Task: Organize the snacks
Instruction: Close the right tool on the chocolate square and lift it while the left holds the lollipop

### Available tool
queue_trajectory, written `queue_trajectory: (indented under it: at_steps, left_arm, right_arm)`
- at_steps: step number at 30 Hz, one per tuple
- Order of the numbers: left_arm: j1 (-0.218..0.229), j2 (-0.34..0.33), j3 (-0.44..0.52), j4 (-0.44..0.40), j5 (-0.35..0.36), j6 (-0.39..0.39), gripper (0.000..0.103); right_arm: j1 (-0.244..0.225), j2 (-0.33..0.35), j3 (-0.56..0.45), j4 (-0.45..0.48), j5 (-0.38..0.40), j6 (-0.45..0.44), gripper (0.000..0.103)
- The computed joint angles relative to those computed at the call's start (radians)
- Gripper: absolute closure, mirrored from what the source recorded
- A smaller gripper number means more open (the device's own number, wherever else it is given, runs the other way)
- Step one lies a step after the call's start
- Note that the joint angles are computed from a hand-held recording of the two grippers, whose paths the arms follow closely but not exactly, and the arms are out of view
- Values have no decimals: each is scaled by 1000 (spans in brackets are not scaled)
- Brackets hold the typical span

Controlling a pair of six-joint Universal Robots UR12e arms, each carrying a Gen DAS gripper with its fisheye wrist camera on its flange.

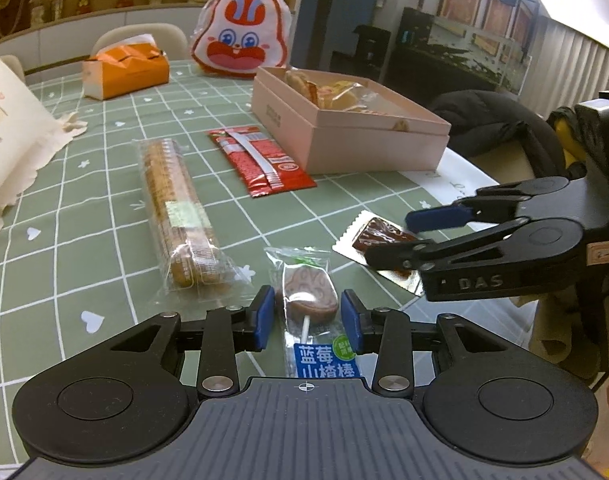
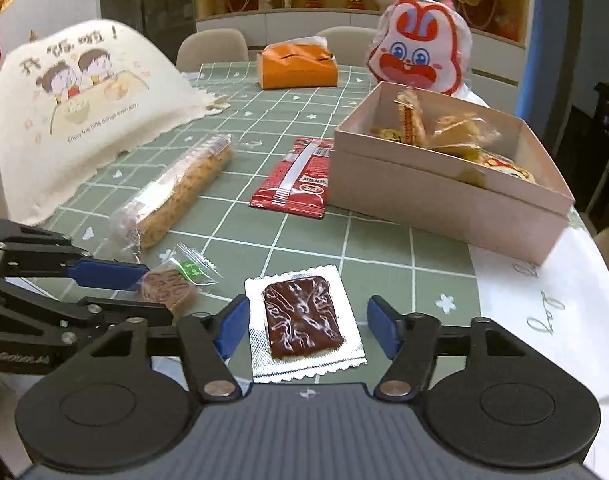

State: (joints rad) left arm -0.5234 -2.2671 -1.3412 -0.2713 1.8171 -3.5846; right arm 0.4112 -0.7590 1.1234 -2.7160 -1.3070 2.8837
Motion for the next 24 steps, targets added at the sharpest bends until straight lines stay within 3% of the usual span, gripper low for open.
queue_trajectory:
  at_steps: [5,9,15,24]
  left_arm:
    - [0,0,2,-6,2,1,61]
    - [-1,-2,6,-12,9,3,61]
    - [-5,-4,0,11,22,-17,62]
    - [-30,-16,15,58,-10,43,64]
  right_arm:
    - [-6,-13,18,6,14,-17,53]
    - [-16,-41,61,4,29,-32,54]
    - [-32,-90,148,-62,10,-24,54]
    - [-63,-144,236,-177,-10,25,54]
